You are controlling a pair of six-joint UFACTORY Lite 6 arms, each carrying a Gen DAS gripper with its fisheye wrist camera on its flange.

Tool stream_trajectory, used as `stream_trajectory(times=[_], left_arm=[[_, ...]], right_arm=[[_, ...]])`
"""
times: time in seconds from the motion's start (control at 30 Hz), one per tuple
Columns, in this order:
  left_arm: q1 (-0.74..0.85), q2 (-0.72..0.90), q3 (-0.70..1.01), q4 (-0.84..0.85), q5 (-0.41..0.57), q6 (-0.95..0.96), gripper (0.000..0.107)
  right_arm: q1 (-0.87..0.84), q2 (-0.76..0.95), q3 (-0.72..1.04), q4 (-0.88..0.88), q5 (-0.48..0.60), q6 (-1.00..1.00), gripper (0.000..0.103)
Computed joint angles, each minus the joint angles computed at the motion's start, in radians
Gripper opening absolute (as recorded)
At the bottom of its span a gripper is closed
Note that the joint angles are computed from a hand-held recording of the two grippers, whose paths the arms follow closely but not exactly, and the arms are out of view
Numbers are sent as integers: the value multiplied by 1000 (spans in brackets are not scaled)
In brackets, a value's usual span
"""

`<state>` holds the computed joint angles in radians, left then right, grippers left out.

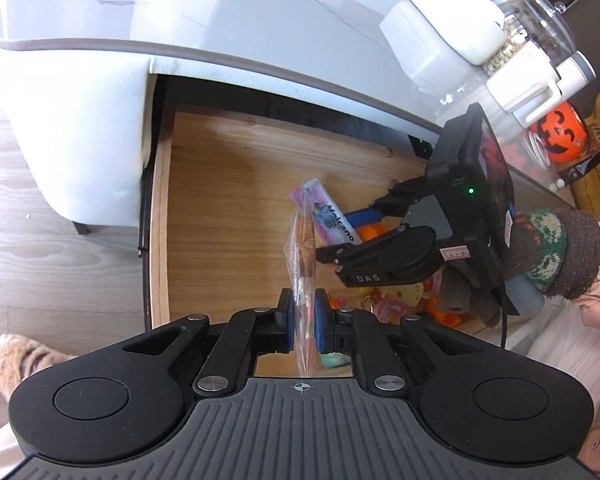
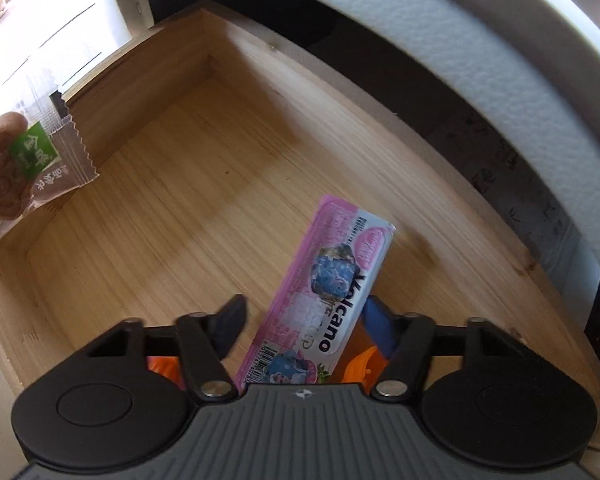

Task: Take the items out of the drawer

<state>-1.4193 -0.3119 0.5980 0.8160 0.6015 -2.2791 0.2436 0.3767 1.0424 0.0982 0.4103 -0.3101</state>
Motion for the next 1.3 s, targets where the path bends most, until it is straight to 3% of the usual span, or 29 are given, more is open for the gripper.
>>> stream_trajectory(times=[0.13,0.27,0.37,0.43,0.57,0.7,0.83,0.9,1.07,1.17,1.3], left_arm=[[19,31,17,1,-43,43,11],[-11,-11,-31,90,-87,-49,12],[-76,-109,-63,272,0,-232,11],[-77,-132,-3,341,91,-212,11],[154,16,286,353,113,81,14],[448,318,551,414,-45,185,19],[484,484,657,464,48,128,22],[453,438,575,547,96,30,22],[272,278,409,516,183,104,23],[194,248,332,501,172,104,23],[198,262,279,481,78,101,22]], right_arm=[[11,-94,-41,92,77,-128,43],[5,-353,-181,93,144,-174,43],[-91,-592,-265,202,256,-274,42],[-191,-761,-317,285,335,-363,42],[-438,-975,-366,451,481,-528,42],[-624,-1082,-420,547,534,-656,40],[-708,-1087,-432,612,520,-682,40],[-806,-1086,-418,652,579,-724,40],[-977,-973,-314,756,692,-842,40],[-897,-865,-204,791,622,-793,40],[-664,-630,-2,771,338,-644,40]])
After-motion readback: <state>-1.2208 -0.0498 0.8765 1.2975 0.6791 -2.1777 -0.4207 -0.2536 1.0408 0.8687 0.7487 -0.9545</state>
